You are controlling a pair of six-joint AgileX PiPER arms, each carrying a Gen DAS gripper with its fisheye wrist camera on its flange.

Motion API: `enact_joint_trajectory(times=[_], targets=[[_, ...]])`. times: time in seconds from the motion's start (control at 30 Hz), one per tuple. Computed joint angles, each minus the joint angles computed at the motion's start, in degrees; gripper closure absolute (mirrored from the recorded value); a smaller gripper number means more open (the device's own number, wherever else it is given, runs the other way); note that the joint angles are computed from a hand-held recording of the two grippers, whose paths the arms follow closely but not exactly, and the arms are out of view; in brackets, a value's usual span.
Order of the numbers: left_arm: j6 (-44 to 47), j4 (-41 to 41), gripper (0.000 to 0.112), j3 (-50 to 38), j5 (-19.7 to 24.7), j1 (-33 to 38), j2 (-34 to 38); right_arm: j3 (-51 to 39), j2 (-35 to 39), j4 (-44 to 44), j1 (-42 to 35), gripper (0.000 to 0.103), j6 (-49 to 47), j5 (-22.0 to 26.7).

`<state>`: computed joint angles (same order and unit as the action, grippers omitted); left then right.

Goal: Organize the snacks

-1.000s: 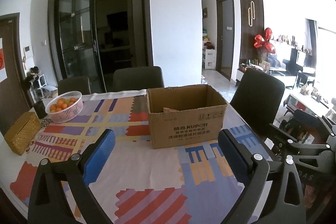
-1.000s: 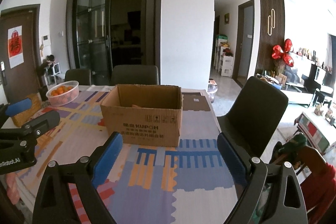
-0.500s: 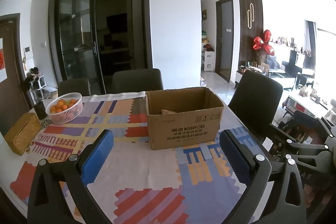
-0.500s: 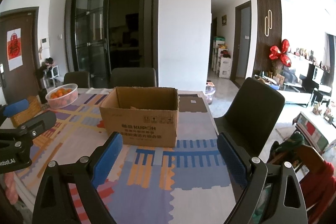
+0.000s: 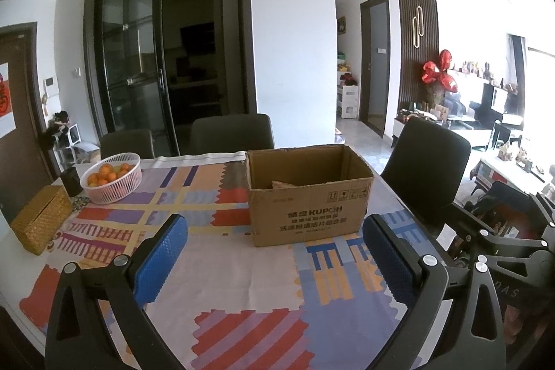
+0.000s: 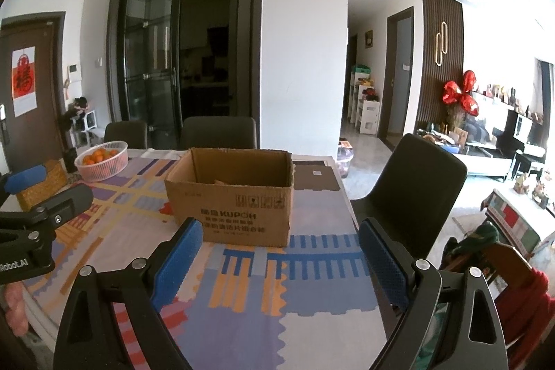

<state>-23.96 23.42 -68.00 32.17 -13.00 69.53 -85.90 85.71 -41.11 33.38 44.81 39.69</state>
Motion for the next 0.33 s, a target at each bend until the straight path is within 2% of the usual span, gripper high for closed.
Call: enact_joint_trajectory(times=[0.33], targets=[[-1.66, 1.53, 0.009, -0.48, 1.08, -0.74, 0.19, 0.12, 0.08, -0.02, 0.03, 0.011, 0.1, -0.03]])
